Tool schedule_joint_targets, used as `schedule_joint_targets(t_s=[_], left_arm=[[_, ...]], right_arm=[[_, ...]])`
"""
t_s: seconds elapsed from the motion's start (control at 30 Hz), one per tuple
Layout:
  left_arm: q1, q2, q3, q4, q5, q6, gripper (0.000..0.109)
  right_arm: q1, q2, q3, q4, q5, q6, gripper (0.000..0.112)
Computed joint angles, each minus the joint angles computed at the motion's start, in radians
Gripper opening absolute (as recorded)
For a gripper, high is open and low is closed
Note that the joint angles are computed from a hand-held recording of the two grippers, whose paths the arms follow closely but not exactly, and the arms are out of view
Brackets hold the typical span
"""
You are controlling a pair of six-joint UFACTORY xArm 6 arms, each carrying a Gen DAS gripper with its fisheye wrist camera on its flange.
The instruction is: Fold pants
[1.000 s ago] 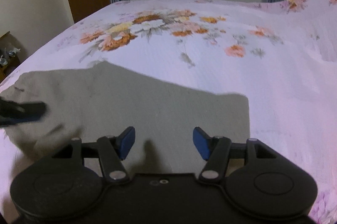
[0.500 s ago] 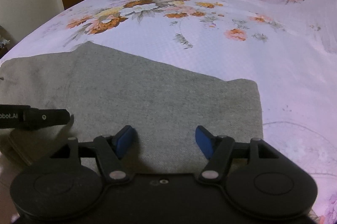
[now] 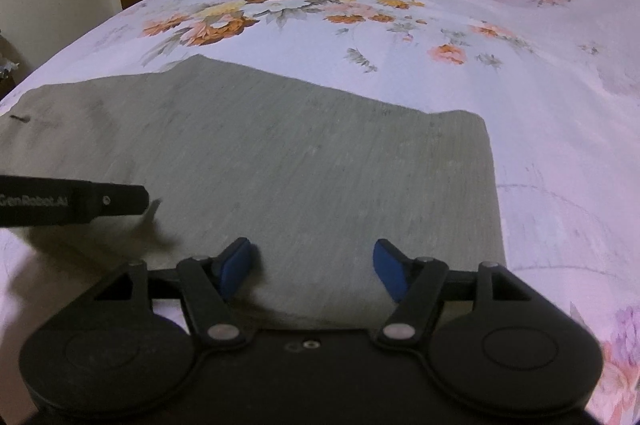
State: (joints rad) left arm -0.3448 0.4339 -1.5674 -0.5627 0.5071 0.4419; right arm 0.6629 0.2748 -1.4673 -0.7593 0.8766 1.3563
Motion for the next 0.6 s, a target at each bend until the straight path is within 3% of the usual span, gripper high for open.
schedule_joint_targets(t_s=[0.2, 0.3, 0.6], left_arm=[[0.045, -0.068, 0.070, 0.053, -0.011, -0.032, 0.033], [0.075, -0.096, 0.106, 0.079, -0.040, -0.064, 0.053], [0.151, -0.125, 0.142, 0.068, -0.076, -0.072, 0.054]], right_arm=[[0.016, 0.019, -0.056, 0.024, 0.026, 0.010, 0.067], [0.020, 0.041, -0.092, 0.035, 0.003, 0.012, 0.067], [0.044, 0.157, -0.263, 0.052, 0.005, -0.072, 0.068]])
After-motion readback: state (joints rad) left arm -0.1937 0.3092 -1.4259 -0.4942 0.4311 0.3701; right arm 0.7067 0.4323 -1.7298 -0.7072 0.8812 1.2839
